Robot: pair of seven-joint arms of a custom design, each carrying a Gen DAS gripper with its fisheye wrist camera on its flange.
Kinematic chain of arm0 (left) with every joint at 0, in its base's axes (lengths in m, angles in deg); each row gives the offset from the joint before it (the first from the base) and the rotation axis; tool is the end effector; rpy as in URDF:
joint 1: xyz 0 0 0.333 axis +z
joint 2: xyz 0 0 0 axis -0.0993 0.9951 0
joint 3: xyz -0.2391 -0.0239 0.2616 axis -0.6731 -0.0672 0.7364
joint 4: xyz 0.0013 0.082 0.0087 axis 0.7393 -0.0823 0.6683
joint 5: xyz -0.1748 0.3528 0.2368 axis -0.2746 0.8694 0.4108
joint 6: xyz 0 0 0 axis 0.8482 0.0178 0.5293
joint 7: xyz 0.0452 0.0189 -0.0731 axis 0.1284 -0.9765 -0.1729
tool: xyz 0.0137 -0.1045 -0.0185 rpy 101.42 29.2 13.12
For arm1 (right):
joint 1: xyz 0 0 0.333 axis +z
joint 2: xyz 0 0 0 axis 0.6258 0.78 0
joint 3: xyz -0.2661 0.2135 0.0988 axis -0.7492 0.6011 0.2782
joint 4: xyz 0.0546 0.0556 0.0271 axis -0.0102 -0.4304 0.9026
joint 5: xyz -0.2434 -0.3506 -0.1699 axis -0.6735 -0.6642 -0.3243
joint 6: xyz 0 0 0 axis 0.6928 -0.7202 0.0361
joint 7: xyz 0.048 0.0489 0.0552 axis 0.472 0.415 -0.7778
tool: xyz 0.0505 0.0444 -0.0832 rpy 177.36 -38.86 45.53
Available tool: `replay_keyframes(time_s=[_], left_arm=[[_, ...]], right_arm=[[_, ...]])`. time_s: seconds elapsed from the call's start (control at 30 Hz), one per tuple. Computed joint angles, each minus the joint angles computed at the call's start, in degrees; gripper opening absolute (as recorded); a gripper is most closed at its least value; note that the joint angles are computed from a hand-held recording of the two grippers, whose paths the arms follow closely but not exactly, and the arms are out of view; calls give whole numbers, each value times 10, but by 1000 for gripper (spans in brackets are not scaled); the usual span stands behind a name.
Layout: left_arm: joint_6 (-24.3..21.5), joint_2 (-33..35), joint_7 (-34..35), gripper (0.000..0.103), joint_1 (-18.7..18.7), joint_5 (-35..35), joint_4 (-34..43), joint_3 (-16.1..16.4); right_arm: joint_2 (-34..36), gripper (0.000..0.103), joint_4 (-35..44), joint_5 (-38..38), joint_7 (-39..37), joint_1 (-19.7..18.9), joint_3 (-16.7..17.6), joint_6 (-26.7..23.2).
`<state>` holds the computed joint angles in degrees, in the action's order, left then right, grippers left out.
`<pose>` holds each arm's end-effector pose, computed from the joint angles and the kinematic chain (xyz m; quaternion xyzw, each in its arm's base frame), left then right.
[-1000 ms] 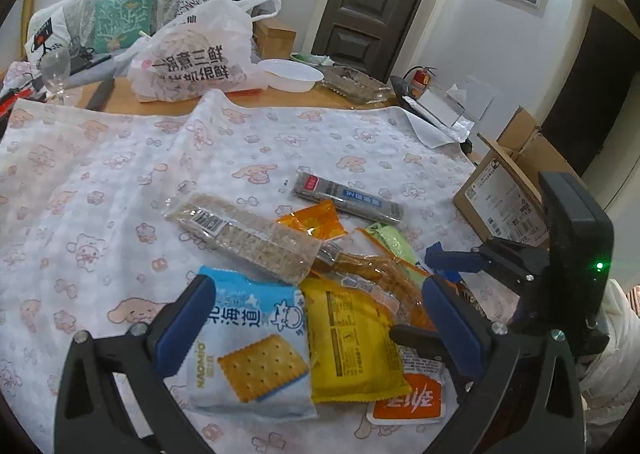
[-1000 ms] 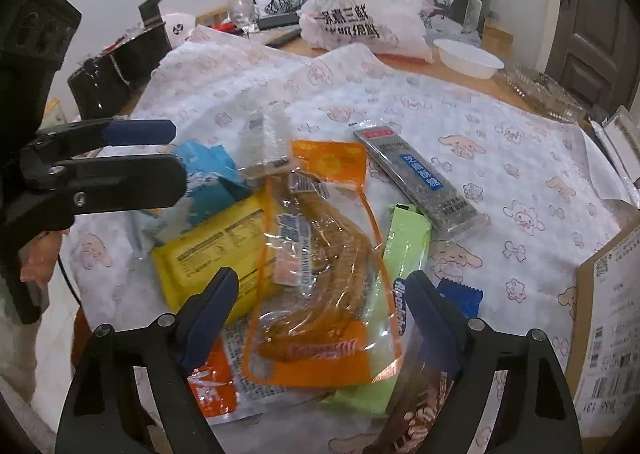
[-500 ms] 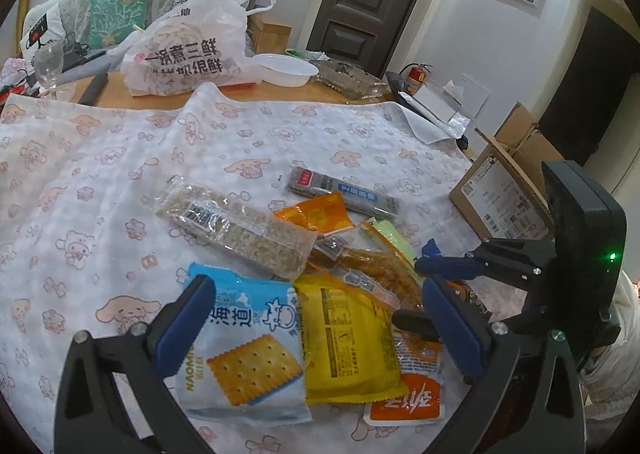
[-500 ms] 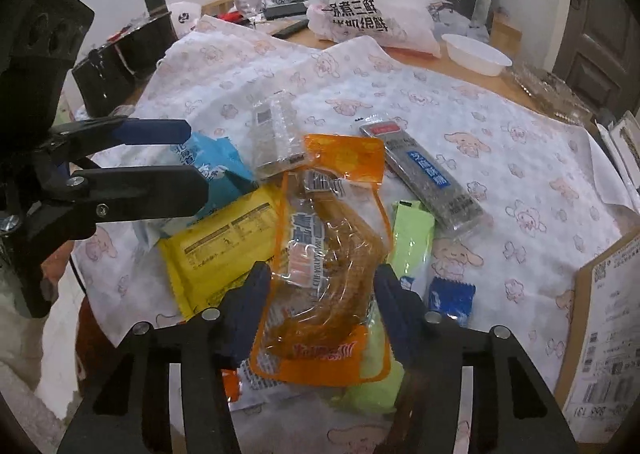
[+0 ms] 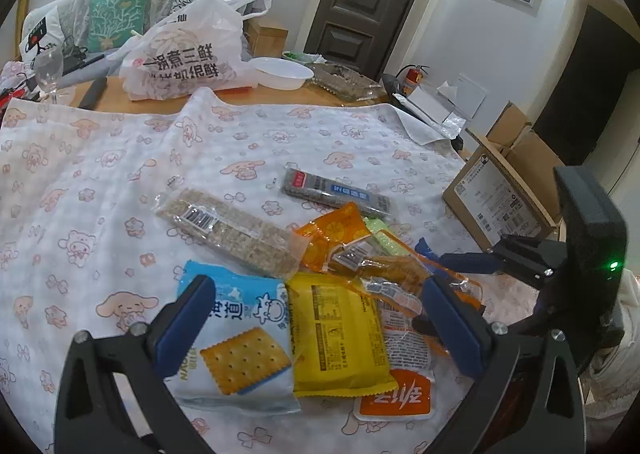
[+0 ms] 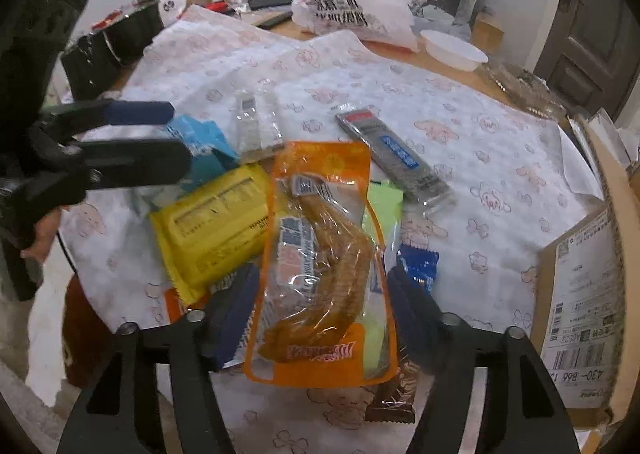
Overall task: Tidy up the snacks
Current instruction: 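Close the right gripper on the orange sausage bag and lift it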
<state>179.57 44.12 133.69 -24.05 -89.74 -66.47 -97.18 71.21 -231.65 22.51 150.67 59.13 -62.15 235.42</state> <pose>0.5087 -0.2878 0.3614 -0.4227 0.8158 -0.3939 0.0247 0.4477 0.2892 0.3277 -0.7453 0.6071 -0.1912 0.1986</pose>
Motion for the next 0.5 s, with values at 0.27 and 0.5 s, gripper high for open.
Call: replay_keyframes(time_s=[0.27, 0.5], left_arm=[[-1, 3, -9, 102, 0, 12, 0, 0], [-3, 6, -12, 102, 0, 16, 2, -3]], right_arm=[[30, 73, 16, -7, 2, 6, -8, -8], [43, 82, 31, -40, 38, 17, -12, -24]])
